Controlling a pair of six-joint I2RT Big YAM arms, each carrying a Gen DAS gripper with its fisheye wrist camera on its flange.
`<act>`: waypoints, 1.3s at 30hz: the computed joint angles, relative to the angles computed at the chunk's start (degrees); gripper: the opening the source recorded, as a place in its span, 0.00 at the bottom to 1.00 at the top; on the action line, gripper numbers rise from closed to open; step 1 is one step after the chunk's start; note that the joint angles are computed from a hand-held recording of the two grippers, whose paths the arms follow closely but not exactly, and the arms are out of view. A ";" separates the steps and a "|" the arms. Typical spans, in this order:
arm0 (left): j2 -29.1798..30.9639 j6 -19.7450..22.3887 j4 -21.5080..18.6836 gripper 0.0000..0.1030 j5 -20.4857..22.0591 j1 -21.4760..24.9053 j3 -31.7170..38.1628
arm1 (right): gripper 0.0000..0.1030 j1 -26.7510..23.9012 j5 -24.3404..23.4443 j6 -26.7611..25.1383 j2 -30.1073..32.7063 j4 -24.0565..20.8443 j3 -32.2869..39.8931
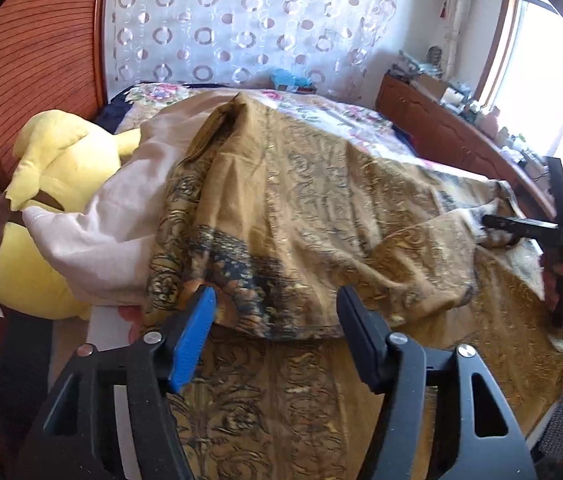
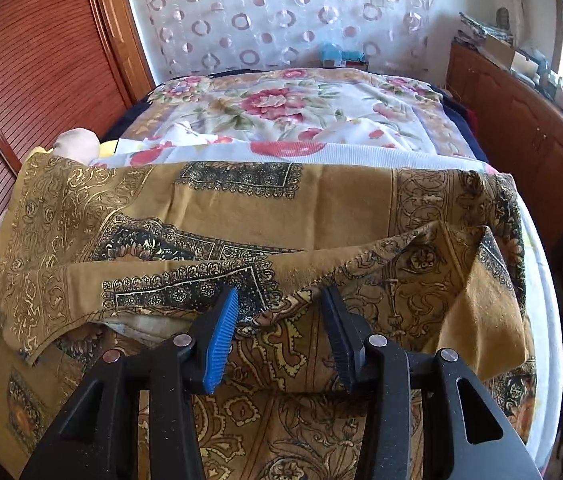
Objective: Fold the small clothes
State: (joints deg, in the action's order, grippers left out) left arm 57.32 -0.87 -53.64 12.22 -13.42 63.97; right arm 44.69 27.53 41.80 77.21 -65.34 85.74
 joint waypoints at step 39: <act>2.22 3.70 0.55 0.41 -2.54 2.09 -0.14 | 0.44 25.13 20.61 22.88 -20.48 -12.12 -17.99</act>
State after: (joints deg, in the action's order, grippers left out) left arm 59.54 2.83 -53.10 9.68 -11.33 63.83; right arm 69.82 48.13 64.68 56.73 -77.47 67.74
